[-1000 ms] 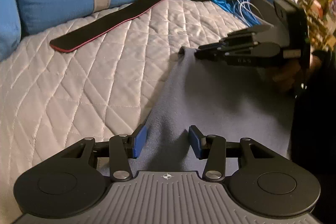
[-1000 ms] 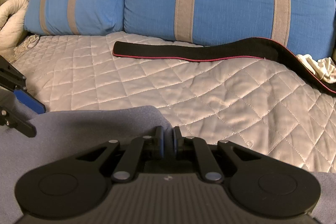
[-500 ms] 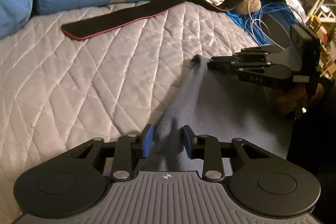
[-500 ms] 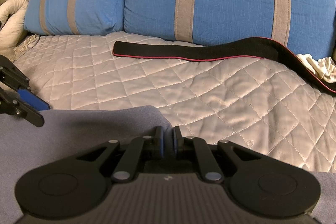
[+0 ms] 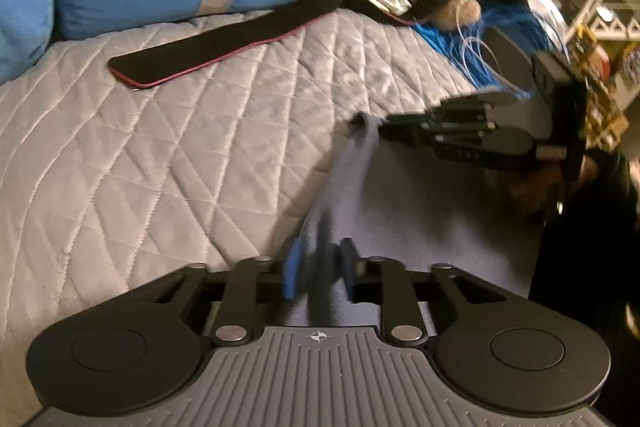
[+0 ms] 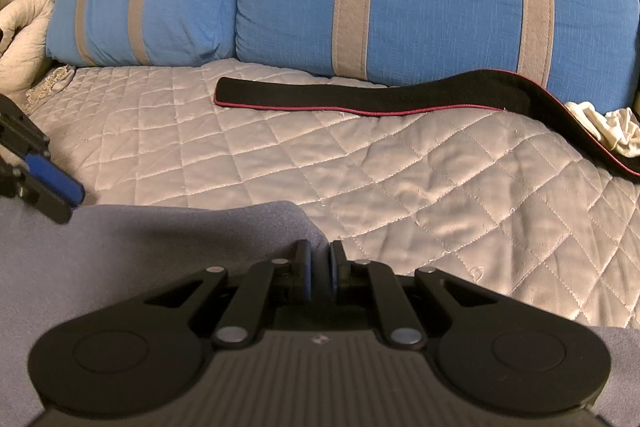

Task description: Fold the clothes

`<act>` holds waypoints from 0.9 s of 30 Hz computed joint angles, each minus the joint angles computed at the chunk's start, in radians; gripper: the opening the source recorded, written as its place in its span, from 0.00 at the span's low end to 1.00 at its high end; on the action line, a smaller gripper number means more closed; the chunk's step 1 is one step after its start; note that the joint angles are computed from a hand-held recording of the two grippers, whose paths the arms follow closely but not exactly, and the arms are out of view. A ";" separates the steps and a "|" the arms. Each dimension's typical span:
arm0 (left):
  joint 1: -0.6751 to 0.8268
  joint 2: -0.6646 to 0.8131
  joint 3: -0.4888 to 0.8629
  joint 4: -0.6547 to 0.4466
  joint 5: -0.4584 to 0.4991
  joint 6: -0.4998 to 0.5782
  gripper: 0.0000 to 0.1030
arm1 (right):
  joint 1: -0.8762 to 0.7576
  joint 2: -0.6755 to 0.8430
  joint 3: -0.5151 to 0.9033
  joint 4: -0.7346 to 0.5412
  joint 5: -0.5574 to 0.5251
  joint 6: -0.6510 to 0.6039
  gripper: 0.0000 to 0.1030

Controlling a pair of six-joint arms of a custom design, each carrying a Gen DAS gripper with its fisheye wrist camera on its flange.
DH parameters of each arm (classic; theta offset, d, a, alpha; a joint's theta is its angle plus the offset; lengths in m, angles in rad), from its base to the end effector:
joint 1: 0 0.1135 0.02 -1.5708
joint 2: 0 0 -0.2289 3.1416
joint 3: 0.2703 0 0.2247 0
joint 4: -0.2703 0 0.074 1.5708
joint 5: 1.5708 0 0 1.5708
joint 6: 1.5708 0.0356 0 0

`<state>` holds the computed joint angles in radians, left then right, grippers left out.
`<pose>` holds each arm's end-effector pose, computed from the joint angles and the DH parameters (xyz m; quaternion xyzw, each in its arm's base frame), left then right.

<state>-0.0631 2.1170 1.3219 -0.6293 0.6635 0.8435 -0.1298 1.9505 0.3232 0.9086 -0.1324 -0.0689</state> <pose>0.3462 -0.0438 0.0956 0.4344 0.8373 -0.2741 0.1875 0.2334 -0.0257 0.0346 0.0003 0.9090 0.0190 0.4163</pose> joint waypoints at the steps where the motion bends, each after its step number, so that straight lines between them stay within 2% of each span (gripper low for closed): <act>1: 0.006 0.004 0.007 -0.002 0.007 -0.007 0.23 | 0.000 0.000 0.000 0.000 0.000 0.000 0.10; 4: 0.010 -0.011 -0.011 0.025 0.003 -0.013 0.23 | -0.001 0.001 0.000 0.000 -0.001 -0.001 0.10; 7: -0.015 -0.076 -0.103 0.113 -0.053 0.038 0.23 | -0.002 0.001 0.000 0.000 -0.002 -0.001 0.10; 14: -0.054 -0.152 -0.252 0.251 -0.120 0.130 0.23 | -0.003 0.002 0.002 -0.002 -0.003 -0.003 0.11; 15: -0.059 -0.161 -0.276 0.280 -0.132 0.139 0.21 | -0.004 0.003 0.002 -0.002 -0.003 -0.003 0.11; 16: -0.064 -0.170 -0.299 0.309 -0.144 0.149 0.13 | -0.003 0.004 0.002 -0.001 -0.003 -0.003 0.11; 18: -0.070 -0.176 -0.323 0.337 -0.159 0.159 0.06 | -0.002 0.005 0.002 0.001 -0.002 -0.001 0.11; 20: -0.064 -0.175 -0.306 0.310 -0.149 0.155 0.05 | 0.000 0.006 0.002 0.001 0.000 0.001 0.11; 23: -0.036 -0.168 -0.224 0.189 -0.093 0.131 0.05 | 0.002 0.007 0.003 0.002 0.001 0.003 0.11; 26: 0.011 -0.121 -0.083 -0.012 0.002 0.111 0.04 | -0.001 0.010 0.001 0.011 -0.005 0.002 0.11; 27: 0.035 -0.085 -0.007 -0.118 0.050 0.112 0.04 | -0.003 0.011 0.000 0.015 -0.007 0.000 0.11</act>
<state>-0.0277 2.0325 1.3154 -0.7470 0.7138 0.9554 -0.1326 1.9614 0.3233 0.9238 -0.1393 -0.0691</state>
